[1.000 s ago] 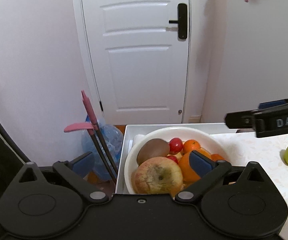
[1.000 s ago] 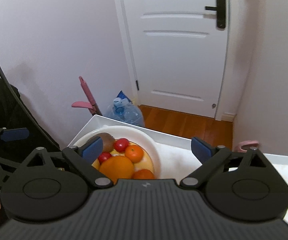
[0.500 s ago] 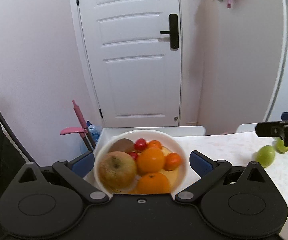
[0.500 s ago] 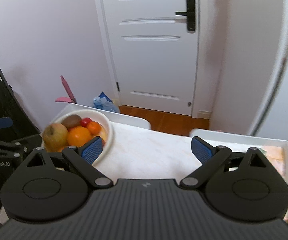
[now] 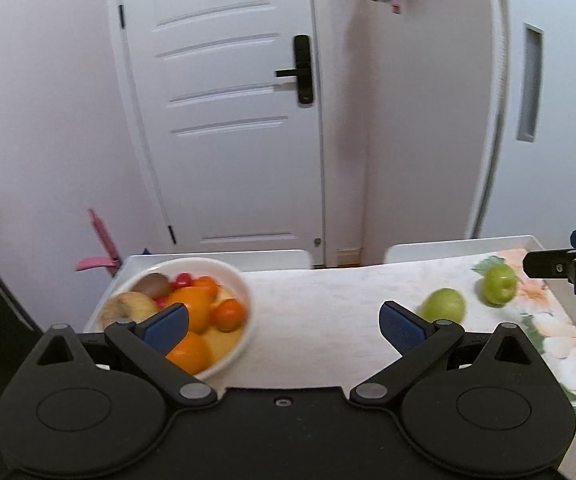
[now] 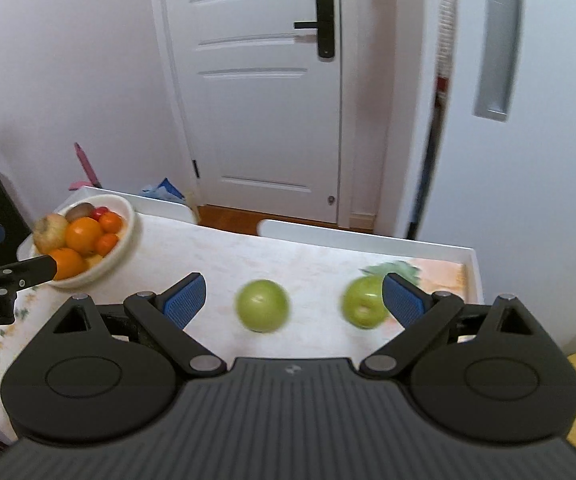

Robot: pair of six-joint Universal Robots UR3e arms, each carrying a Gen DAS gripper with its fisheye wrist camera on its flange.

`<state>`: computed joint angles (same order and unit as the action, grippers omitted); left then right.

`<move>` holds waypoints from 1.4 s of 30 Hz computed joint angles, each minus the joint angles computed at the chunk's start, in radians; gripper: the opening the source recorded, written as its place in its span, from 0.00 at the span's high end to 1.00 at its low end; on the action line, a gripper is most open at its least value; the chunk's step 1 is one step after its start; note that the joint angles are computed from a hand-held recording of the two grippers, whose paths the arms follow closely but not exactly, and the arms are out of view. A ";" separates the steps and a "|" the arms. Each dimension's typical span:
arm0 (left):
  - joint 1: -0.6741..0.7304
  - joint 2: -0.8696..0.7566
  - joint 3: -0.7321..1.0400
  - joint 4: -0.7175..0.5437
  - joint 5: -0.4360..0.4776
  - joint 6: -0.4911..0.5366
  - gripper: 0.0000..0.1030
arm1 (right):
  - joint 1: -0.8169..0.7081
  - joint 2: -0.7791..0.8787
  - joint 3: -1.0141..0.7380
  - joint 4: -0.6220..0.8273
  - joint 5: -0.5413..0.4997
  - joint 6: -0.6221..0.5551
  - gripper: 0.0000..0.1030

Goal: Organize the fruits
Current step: 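Move both open tools back to the two green apples, then grasp a green apple with the left tool while the right tool grasps the other green apple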

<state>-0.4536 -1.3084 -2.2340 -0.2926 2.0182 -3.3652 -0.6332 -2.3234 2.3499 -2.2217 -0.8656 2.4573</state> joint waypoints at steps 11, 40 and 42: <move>-0.134 -0.404 0.200 0.177 0.021 -0.030 0.00 | -0.141 0.219 0.055 -0.167 0.054 -0.146 0.00; -0.083 -0.854 0.466 0.297 -0.202 0.116 0.43 | 0.057 0.820 -0.011 -0.694 -0.044 0.025 0.11; -0.084 -0.852 0.466 0.293 -0.197 0.117 0.43 | 0.067 0.834 -0.017 -0.704 -0.050 0.032 0.12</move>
